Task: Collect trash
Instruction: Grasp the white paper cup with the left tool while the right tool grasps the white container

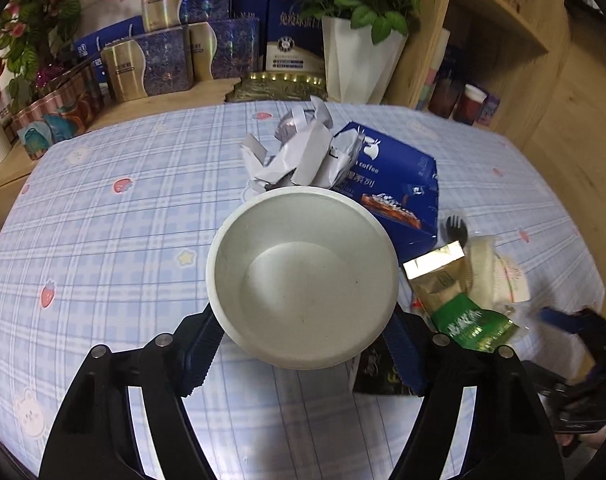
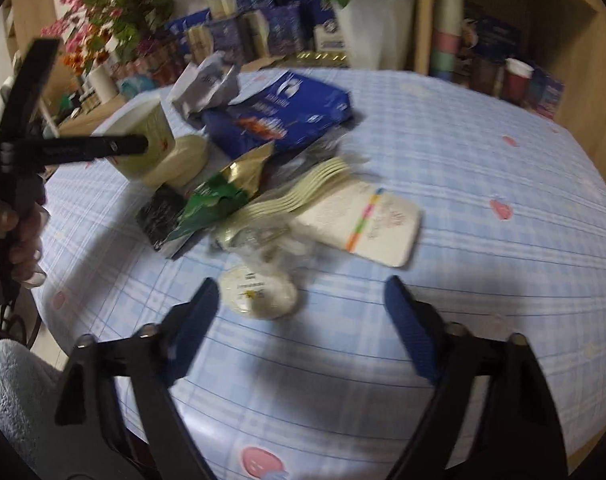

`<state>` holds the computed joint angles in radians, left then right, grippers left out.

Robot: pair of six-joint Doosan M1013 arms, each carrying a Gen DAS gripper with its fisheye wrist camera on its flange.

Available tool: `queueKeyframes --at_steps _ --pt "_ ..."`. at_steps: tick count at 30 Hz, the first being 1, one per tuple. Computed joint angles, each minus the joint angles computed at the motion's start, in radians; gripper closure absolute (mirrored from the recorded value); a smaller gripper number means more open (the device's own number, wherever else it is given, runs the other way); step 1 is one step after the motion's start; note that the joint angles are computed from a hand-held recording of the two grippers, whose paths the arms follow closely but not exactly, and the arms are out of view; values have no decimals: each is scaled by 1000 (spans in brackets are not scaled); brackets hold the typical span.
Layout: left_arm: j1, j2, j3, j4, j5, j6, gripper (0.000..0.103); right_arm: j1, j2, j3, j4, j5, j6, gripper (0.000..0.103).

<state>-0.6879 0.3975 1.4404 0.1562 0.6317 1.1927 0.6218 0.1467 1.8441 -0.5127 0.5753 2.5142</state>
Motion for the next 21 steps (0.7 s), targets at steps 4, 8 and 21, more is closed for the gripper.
queueKeyframes --at_steps 4,8,21 --pt "0 -34 35 -19 -34 -11 31 4 26 -23 73 8 -76 31" --pt "0 -77 83 -34 -72 -34 31 12 56 -53 83 55 -98 38" --pt "-19 -181 215 -48 -116 -91 31 33 60 -69 80 108 -123 50"
